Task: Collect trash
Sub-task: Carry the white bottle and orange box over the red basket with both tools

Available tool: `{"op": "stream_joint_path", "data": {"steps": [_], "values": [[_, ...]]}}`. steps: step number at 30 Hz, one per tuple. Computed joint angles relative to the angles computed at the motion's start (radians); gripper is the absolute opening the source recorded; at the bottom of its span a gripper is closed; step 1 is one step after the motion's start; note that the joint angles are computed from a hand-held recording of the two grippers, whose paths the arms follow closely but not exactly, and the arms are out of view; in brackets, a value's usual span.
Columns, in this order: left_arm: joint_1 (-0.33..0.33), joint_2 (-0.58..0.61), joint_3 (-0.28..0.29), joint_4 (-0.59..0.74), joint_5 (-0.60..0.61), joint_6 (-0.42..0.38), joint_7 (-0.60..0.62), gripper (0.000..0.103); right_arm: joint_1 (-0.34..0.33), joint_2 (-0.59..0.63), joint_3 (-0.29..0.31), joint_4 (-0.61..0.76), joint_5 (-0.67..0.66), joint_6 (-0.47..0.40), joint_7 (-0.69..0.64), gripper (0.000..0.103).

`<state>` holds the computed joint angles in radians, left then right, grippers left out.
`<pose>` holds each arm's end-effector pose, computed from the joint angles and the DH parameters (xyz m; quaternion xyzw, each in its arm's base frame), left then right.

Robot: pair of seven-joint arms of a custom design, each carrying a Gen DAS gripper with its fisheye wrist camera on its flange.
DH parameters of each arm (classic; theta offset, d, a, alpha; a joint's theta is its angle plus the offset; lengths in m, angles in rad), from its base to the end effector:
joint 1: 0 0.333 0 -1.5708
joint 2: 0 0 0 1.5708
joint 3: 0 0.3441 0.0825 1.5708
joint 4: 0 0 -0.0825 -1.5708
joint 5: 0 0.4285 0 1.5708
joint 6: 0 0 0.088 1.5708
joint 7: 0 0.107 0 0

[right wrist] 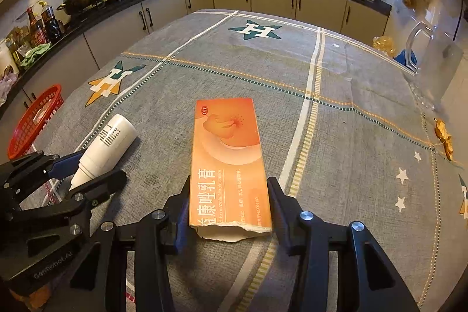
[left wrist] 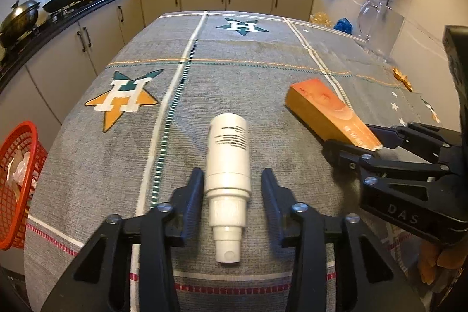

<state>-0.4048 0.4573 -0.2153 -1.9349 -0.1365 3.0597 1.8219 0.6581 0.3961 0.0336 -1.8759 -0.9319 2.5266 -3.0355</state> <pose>0.5947 -0.3937 0.3233 -0.4040 0.8509 -0.3099 0.1291 0.5342 0.4508 0.3210 -0.5716 0.7557 -0.2300 0.2220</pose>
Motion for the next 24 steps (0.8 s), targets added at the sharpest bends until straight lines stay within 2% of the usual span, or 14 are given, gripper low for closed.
{"op": "stream_joint_path", "data": {"steps": [2,8,10,12,15,24], "values": [[0.037,0.003,-0.039,-0.001,-0.021,0.002,0.022,0.029,0.013,-0.007,-0.008,-0.002,-0.029,-0.016,0.024,0.051],[0.078,-0.006,-0.086,-0.026,-0.063,0.063,0.061,0.029,0.023,-0.035,-0.012,-0.016,-0.126,-0.033,0.126,0.051],[0.069,-0.010,-0.077,-0.034,-0.070,0.094,0.058,0.029,0.016,-0.040,-0.006,-0.022,-0.138,-0.031,0.144,0.051],[0.032,-0.015,-0.038,-0.042,-0.069,0.126,0.042,0.029,0.010,-0.042,-0.001,-0.022,-0.145,-0.032,0.153,0.051],[0.014,-0.016,-0.017,-0.041,-0.068,0.132,0.031,0.029,0.007,-0.043,0.005,-0.022,-0.156,-0.035,0.163,0.051],[0.023,-0.012,-0.021,-0.036,-0.064,0.124,0.026,0.029,0.004,-0.047,0.013,-0.023,-0.178,-0.034,0.180,0.051]]}}
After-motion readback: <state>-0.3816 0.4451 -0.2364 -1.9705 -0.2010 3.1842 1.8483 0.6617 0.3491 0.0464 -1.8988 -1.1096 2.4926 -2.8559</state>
